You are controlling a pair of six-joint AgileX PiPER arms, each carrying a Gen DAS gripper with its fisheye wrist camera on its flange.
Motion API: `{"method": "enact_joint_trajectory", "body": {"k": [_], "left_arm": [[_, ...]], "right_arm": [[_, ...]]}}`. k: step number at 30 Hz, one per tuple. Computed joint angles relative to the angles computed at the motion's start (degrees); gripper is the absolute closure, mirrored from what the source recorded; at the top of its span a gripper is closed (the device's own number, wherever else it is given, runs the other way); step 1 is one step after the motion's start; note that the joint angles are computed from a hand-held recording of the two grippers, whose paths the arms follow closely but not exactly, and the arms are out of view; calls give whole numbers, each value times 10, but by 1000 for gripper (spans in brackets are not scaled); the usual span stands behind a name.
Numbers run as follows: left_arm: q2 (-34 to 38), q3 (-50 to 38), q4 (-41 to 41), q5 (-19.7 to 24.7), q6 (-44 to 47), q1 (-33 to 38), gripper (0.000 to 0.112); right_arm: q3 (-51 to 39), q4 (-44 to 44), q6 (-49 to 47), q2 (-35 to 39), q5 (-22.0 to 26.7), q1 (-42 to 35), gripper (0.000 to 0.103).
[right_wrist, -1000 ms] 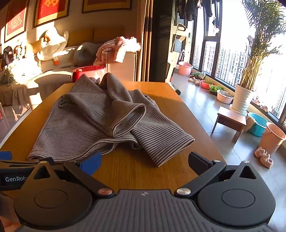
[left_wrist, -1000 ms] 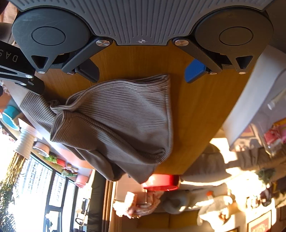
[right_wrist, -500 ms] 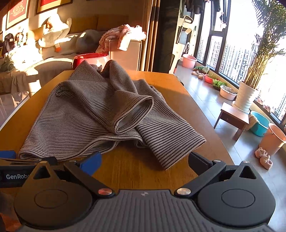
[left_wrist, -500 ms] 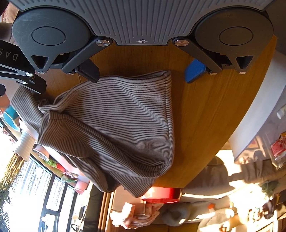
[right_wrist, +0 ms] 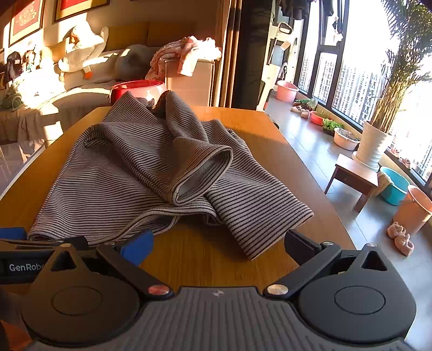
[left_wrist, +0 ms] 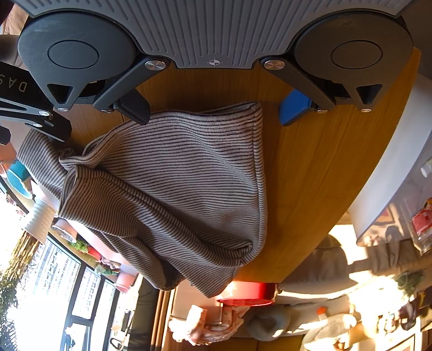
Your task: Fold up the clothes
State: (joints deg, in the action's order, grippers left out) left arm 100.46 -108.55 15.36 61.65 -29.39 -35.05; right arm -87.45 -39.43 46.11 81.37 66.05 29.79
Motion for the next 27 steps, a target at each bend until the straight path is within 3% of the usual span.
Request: {"method": "enact_joint_trajectory", "body": {"k": [27], "left_arm": [[-1, 3, 15, 5, -4, -9, 9]], "right_arm": [[9, 11, 7, -7, -5, -4, 0]]}}
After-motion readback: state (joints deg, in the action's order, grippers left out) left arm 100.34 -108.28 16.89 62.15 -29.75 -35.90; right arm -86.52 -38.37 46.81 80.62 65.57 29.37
